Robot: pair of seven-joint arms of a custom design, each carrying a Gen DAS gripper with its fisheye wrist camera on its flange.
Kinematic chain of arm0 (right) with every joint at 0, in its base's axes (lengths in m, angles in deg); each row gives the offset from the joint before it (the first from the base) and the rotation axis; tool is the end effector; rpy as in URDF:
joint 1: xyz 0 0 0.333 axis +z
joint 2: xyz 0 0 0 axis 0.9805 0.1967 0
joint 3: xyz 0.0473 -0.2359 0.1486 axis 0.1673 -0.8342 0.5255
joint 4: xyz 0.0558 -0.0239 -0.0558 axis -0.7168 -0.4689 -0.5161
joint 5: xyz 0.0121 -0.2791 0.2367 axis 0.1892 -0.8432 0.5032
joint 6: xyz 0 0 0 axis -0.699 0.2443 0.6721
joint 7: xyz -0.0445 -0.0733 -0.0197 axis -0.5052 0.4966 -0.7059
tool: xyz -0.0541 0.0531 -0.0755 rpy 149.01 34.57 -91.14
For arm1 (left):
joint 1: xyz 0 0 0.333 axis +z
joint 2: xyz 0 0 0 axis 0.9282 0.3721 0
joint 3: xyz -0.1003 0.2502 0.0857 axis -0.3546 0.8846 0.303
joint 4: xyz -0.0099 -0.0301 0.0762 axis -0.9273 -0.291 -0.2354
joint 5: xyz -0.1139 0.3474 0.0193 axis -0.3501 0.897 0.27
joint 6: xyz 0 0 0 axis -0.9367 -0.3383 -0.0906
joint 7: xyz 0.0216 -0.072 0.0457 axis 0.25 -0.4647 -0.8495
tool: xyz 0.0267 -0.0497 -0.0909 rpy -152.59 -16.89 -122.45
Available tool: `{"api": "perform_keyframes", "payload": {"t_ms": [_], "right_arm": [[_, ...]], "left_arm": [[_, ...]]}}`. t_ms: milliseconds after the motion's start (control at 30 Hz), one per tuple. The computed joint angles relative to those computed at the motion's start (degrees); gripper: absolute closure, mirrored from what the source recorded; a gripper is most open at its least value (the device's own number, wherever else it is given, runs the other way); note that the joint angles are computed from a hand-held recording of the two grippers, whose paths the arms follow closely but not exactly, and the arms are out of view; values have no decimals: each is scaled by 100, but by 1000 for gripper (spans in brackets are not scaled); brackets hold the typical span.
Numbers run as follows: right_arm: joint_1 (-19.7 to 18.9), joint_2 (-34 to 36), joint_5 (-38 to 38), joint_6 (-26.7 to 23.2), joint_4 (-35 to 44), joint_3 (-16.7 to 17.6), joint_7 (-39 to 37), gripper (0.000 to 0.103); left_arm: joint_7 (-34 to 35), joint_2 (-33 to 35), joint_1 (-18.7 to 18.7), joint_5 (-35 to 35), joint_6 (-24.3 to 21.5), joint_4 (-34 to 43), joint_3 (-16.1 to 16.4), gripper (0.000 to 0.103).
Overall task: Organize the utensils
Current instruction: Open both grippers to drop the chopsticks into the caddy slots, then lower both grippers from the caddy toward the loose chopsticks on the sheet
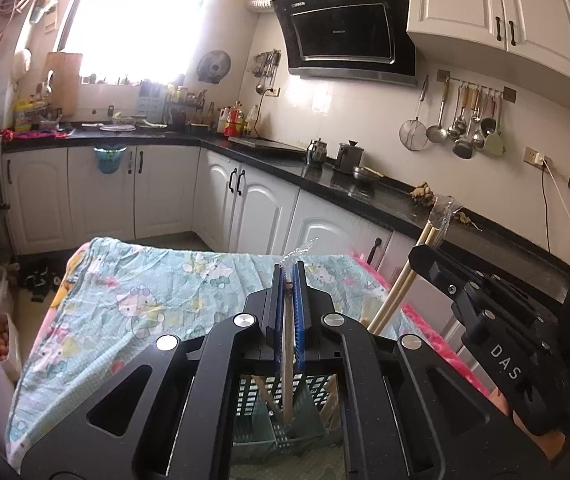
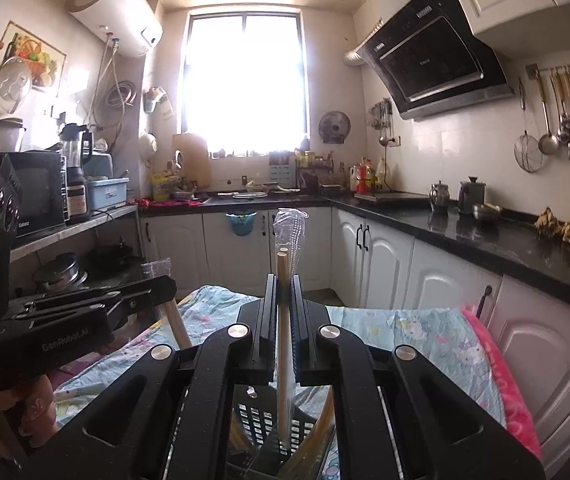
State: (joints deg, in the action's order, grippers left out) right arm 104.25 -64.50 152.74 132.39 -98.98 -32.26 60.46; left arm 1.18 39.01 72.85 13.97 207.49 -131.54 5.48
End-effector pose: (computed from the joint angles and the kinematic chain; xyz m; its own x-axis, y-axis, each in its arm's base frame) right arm 0.4898 0.2407 0.6874 0.7264 -0.6859 -0.0434 -0.1753 -0.1238 -0.9767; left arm 0.4073 -0.0715 0.6913 0.1658 -0.9638 0.2085 -0.3102 -0.2517 -0.9167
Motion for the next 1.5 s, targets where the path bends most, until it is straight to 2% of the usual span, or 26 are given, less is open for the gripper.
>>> {"api": "perform_keyframes", "payload": {"t_ms": [200, 267, 333, 400, 533, 600, 733, 800, 900, 1133, 1500], "right_arm": [[12, 40, 10, 92, -117, 46, 87, 96], [-8, 36, -196, 92, -173, 64, 307, 96], [-23, 15, -304, 87, -229, 56, 482, 84], [-23, -34, -252, 83, -284, 25, 546, 75], [-53, -148, -410, 40, -403, -18, 758, 68], [-67, -214, -564, 56, -476, -23, 948, 61], [-74, -344, -820, -23, -593, -66, 1259, 50], [-70, -382, -910, -65, -625, -96, 1359, 45], [-56, -492, -1045, -121, -720, -125, 1470, 38], [53, -848, -1160, -155, -1036, -209, 1512, 25], [211, -1375, -1351, -189, -1425, -351, 1539, 19]], "left_arm": [[106, 17, -144, -81, 44, -140, 92, 101], [100, 12, -136, -111, 20, -156, 86, 99], [166, -1, -215, -198, -37, -168, 151, 92], [212, -48, -254, -262, -132, -189, 185, 75], [242, -188, -287, -365, -159, -267, 226, 65], [241, -293, -284, -404, -192, -308, 235, 51], [254, -482, -303, -485, -271, -366, 263, 34], [207, -619, -263, -500, -318, -423, 243, 20], [142, -790, -251, -539, -343, -516, 255, 11], [22, -1203, -221, -576, -407, -719, 260, 11], [44, -1664, -340, -622, -586, -989, 272, 11]]}}
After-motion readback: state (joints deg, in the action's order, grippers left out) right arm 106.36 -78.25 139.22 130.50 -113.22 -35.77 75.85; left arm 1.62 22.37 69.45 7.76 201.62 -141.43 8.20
